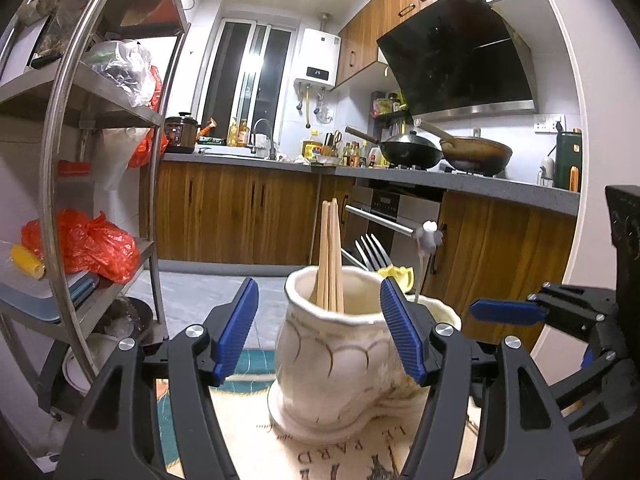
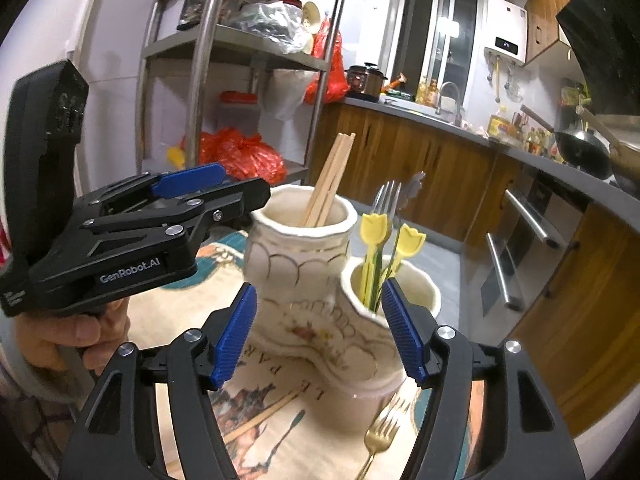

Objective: Organize utensils
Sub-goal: 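Withdraw both open tools from the pot down toward the cloth, then grasp the wooden chopstick with the left tool while the right tool grasps the gold fork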

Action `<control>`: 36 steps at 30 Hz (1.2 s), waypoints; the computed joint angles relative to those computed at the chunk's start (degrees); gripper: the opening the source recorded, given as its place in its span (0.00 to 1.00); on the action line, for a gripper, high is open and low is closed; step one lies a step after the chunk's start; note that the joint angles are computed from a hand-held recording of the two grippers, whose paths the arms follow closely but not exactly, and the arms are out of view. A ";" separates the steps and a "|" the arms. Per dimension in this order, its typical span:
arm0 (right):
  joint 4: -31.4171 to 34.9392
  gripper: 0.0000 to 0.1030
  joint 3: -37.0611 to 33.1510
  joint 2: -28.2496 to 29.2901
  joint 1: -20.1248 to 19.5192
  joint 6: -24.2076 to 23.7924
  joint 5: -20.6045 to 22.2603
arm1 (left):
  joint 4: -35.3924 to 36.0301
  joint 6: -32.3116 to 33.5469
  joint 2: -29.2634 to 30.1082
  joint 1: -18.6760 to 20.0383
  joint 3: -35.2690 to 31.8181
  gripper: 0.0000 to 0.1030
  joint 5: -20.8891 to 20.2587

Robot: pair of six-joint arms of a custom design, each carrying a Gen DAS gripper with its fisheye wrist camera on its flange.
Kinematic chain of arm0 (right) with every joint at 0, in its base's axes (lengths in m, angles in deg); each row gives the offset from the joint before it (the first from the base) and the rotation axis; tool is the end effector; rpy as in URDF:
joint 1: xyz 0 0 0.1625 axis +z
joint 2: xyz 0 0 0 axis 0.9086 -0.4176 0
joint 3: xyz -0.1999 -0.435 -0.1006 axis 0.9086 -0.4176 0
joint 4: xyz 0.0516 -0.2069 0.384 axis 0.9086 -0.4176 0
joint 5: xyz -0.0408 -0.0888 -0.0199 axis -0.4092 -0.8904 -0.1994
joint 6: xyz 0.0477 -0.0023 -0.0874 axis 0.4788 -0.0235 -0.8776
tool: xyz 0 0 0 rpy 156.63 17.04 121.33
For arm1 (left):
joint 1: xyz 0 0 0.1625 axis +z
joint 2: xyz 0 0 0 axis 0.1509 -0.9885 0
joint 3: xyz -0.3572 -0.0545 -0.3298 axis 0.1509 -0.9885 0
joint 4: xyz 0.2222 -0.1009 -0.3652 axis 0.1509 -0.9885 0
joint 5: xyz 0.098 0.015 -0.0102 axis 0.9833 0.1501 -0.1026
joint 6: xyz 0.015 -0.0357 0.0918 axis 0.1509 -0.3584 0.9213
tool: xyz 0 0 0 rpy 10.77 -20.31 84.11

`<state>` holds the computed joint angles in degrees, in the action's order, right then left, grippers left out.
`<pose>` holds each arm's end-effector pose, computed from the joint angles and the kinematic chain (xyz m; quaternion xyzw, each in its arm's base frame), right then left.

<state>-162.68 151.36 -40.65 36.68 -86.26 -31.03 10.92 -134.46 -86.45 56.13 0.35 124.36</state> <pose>0.3033 -0.8243 0.0957 0.5299 -0.7735 0.3026 0.1712 -0.1568 -0.7756 0.1626 0.1970 0.7252 -0.6035 0.2664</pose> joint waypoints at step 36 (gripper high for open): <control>16.71 0.37 -1.01 -0.58 -4.94 13.18 -15.53 | 45.31 -14.11 14.88 -2.21 -15.40 0.21 -10.18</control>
